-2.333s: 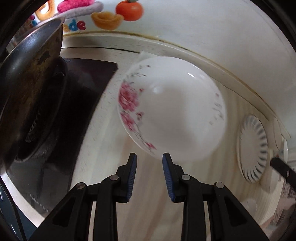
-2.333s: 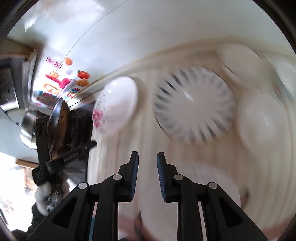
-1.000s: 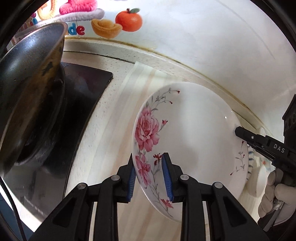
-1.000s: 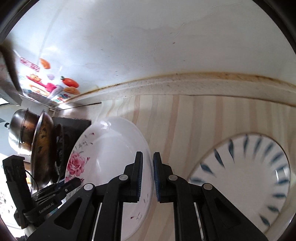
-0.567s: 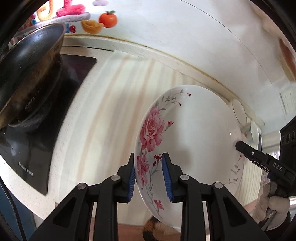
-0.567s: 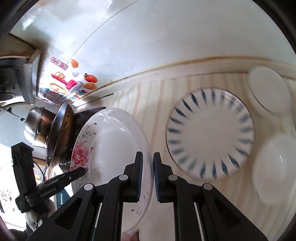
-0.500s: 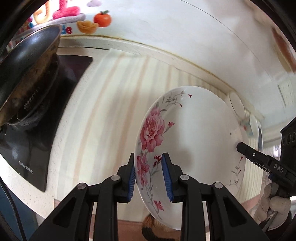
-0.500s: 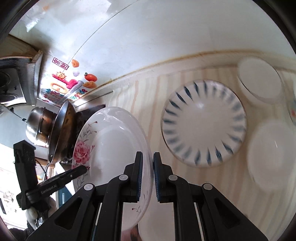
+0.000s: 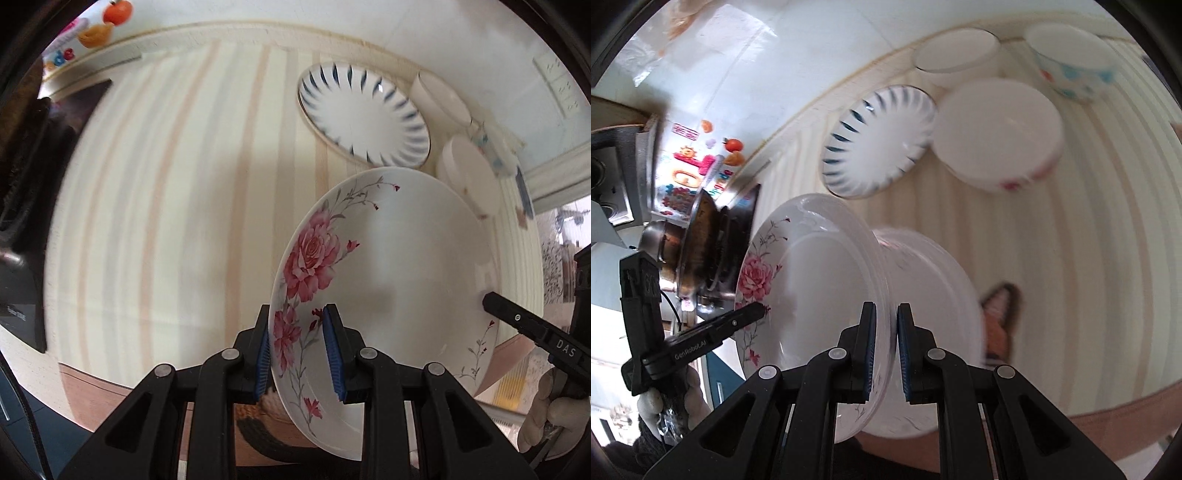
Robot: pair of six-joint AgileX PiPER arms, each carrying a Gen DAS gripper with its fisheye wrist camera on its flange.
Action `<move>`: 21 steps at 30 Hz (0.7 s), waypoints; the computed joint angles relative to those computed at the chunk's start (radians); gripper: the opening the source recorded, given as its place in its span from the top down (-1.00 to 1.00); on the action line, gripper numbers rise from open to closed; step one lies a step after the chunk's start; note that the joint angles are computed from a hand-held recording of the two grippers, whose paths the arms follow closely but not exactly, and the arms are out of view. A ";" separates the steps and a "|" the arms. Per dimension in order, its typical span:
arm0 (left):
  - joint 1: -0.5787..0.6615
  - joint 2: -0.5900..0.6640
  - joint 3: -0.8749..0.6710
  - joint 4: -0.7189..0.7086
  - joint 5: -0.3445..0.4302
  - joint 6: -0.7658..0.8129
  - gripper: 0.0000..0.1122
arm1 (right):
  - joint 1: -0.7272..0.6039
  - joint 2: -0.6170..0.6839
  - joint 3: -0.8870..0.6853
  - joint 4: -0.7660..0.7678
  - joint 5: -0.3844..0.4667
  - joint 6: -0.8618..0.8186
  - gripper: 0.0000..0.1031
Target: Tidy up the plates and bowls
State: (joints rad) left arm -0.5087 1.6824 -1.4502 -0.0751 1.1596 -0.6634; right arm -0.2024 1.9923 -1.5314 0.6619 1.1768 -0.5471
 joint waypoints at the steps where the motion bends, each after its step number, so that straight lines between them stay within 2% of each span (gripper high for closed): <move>1: -0.011 0.018 -0.005 0.005 0.001 -0.003 0.57 | -0.010 0.003 0.012 -0.006 -0.006 -0.011 0.75; 9: -0.039 0.069 -0.014 0.030 0.024 -0.013 0.57 | -0.049 0.044 0.060 0.005 -0.039 -0.051 0.75; 21: -0.054 0.125 -0.061 0.039 0.053 -0.033 0.55 | -0.024 0.106 0.020 -0.018 -0.041 -0.013 0.75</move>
